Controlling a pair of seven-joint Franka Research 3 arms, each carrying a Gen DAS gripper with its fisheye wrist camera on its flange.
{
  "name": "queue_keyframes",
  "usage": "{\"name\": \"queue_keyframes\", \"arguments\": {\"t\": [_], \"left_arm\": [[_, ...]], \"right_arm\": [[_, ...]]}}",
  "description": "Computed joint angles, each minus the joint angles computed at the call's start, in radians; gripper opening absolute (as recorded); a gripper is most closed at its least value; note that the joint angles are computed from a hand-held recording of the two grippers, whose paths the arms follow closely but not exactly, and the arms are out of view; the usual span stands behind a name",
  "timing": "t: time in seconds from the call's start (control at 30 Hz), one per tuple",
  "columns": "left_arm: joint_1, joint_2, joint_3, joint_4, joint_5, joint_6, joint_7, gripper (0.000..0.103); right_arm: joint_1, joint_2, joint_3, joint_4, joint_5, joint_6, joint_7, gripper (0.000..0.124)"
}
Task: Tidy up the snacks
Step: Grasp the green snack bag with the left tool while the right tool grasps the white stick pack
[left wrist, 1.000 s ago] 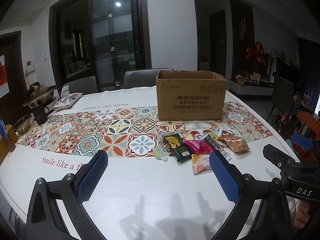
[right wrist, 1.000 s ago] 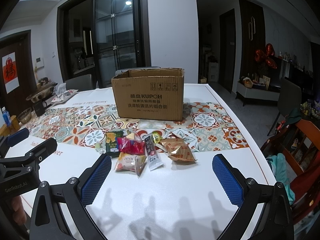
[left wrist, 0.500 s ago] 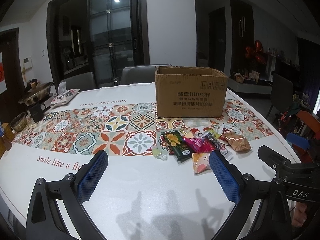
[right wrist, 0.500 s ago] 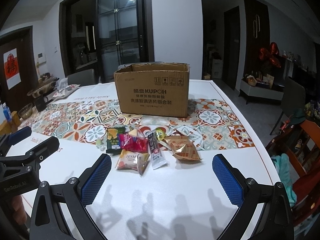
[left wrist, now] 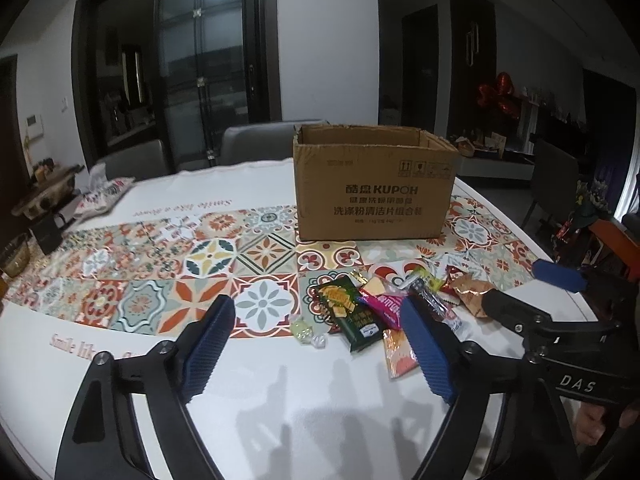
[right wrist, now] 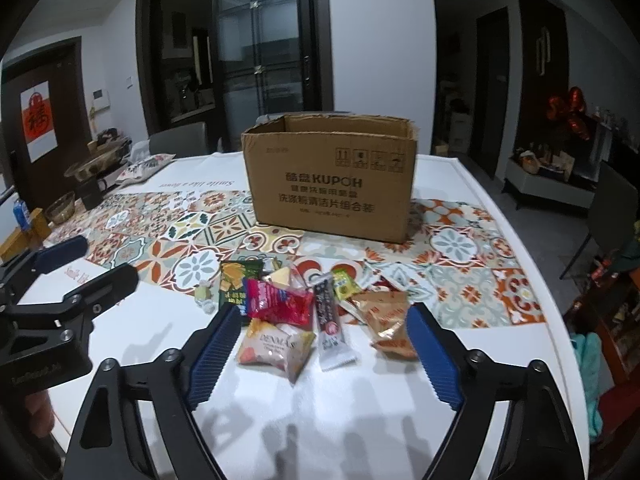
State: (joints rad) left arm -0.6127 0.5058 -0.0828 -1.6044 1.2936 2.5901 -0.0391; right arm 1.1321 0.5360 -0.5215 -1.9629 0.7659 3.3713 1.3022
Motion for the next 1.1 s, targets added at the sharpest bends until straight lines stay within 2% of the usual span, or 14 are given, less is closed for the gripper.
{"name": "queue_keyframes", "arguments": {"t": [0.1,0.2,0.33,0.6,0.8,1.1], "left_arm": [[0.025,0.035,-0.006,0.032,-0.055,0.034,0.038,0.074],[0.043,0.074,-0.007,0.067,-0.141,0.064,0.101,0.067],[0.056,0.126,-0.007,0.109,-0.264,0.093,0.199,0.060],[0.115,0.229,-0.059,0.189,-0.546,0.154,0.434,0.035],[0.127,0.287,-0.078,0.248,-0.701,0.156,0.562,0.026],[0.146,0.351,-0.101,0.322,-0.896,0.160,0.708,0.022]], "right_arm": [[-0.064,0.018,0.045,0.047,-0.045,-0.041,0.017,0.074],[-0.104,0.051,0.059,0.100,-0.092,-0.098,0.054,0.067],[-0.192,0.079,0.124,0.158,-0.149,-0.168,0.087,0.059],[-0.306,0.124,0.210,0.241,-0.247,-0.281,0.148,0.048],[-0.388,0.145,0.276,0.288,-0.309,-0.349,0.191,0.040],[-0.472,0.176,0.346,0.347,-0.409,-0.414,0.271,0.032]]}}
